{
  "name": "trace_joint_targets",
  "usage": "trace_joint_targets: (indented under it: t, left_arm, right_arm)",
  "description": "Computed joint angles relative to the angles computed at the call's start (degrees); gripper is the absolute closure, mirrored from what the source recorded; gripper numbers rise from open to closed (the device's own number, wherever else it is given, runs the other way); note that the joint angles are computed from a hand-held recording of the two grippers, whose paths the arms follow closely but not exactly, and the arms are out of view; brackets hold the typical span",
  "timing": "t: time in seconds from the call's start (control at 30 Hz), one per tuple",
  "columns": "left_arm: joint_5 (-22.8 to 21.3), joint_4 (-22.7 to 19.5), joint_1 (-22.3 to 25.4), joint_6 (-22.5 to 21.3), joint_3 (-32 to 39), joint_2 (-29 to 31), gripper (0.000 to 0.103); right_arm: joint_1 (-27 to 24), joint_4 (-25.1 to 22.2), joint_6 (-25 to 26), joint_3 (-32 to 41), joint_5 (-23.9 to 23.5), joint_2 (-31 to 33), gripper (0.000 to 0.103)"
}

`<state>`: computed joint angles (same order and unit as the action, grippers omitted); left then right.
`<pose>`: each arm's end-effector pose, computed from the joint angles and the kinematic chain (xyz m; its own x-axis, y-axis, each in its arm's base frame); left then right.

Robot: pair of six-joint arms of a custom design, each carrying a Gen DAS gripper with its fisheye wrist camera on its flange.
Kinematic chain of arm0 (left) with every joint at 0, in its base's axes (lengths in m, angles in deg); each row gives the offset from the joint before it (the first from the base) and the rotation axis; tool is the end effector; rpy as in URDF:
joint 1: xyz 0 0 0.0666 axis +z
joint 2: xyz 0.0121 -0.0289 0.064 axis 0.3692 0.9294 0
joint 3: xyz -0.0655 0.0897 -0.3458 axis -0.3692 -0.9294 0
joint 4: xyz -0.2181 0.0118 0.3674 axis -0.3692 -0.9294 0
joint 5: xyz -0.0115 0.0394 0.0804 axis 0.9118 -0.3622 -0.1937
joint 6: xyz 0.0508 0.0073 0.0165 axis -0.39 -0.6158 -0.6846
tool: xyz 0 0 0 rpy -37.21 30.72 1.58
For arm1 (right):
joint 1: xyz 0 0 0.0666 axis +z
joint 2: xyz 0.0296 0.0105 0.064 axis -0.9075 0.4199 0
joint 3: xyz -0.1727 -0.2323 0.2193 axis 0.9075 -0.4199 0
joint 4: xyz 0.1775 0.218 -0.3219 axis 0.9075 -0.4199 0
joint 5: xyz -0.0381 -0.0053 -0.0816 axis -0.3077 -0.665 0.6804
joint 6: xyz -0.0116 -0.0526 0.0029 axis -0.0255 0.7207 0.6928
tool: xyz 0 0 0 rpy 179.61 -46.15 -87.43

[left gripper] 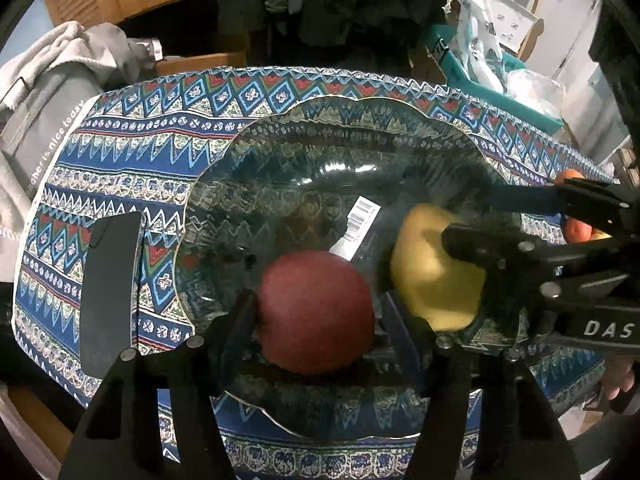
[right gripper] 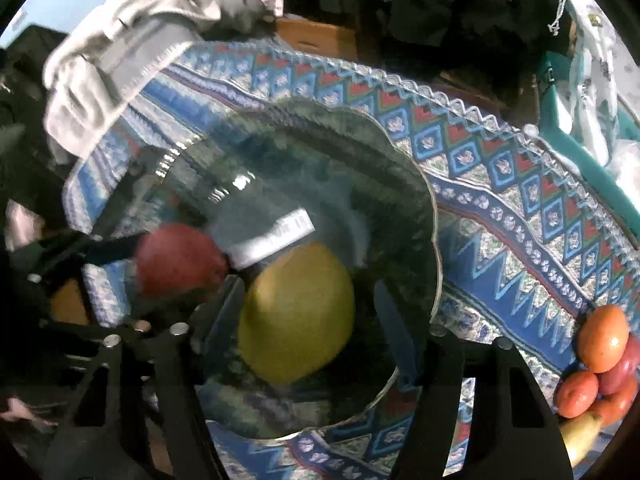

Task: Organize fruits
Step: 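Lower both fruits into the bowl and open both tools, then move both tools back from the bowl toward the remaining fruit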

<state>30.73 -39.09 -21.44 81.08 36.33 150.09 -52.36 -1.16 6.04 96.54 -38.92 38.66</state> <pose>0.2837 -0.2534 0.4145 -0.9112 -0.1895 -0.3659 -0.1786 0.9819 -0.0637 0.3685 0.0958 0.4340 -0.7277 -0.5844 -0.3590 -0.6706 0.7160 0.1938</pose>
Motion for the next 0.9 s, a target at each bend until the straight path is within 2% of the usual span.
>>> trace_joint_targets:
  t: [0.27, 0.5, 0.9]
  left_arm:
    - [-0.5, -0.4, -0.4, 1.0, 1.7, -0.1, 0.032]
    - [-3.1, -1.6, -2.2, 1.3, 5.3, 0.4, 0.031]
    - [-6.0, -2.0, -5.7, -0.5, 11.9, 3.9, 0.028]
  right_arm:
    - [-1.5, -0.5, 0.3, 1.9, -1.8, -0.9, 0.036]
    - [-4.0, -1.1, 0.8, 3.7, -3.3, -2.2, 0.034]
    - [-10.2, -1.7, 1.5, 8.4, -4.5, -3.5, 0.03]
